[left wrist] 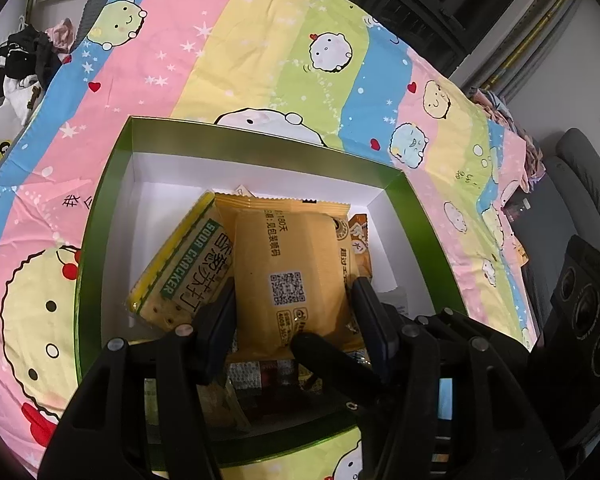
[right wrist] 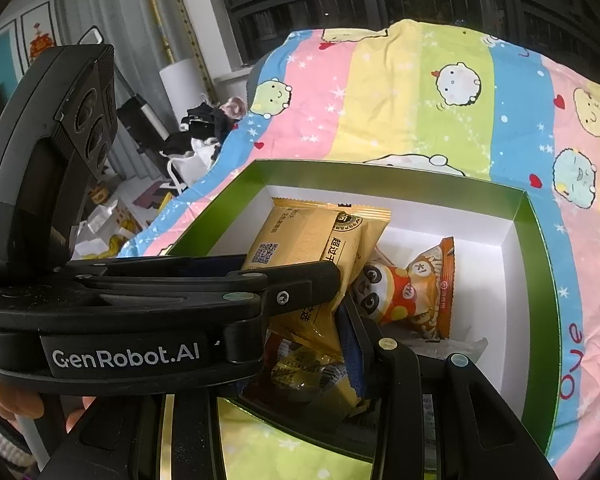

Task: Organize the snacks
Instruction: 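Lower the tan packet into the green box with the left gripper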

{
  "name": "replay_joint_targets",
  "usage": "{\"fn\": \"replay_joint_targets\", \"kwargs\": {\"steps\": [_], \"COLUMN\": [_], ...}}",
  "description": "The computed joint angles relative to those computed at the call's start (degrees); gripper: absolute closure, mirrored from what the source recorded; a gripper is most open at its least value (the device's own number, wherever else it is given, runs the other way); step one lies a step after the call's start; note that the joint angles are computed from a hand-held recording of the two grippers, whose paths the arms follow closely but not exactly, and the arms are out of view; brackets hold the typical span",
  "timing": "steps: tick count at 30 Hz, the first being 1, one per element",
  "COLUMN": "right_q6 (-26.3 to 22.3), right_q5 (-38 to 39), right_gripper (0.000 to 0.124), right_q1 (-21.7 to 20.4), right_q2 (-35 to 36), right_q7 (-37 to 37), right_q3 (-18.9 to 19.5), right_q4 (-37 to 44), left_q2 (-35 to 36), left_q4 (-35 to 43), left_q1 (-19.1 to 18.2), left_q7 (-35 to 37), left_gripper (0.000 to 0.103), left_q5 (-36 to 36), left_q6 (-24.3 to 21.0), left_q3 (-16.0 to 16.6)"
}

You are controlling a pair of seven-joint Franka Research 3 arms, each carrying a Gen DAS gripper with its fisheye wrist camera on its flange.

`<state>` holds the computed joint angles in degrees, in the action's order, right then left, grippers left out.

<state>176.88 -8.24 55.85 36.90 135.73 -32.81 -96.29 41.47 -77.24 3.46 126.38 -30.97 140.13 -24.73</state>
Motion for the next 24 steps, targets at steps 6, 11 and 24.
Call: {"fn": "replay_joint_targets", "kwargs": {"steps": [6,11,24], "right_q6": [-0.3,-1.4,-2.6], "right_q5": [0.3,0.2,-2.0], "right_gripper": [0.085,0.085,0.085], "right_q1": [-0.9,-2.5,-4.7], "right_q2": [0.1,0.3,0.1], "right_q7": [-0.4,-1.0,-0.2], "right_q3": [0.9,2.7,5.0], "right_q4": [0.4,1.4,2.2], "left_q2": [0.5,1.2,1.4], "left_q4": [0.7,1.6,1.7], "left_q1": [-0.5,-0.9,-1.1], "left_q7": [-0.6,-1.5,-2.4], "left_gripper": [0.047,0.047,0.047], "left_q5": [0.8,2.0,3.2], "left_q6": [-0.2,-0.5,-0.1], "left_q3": [0.3,0.7,0.7]}}
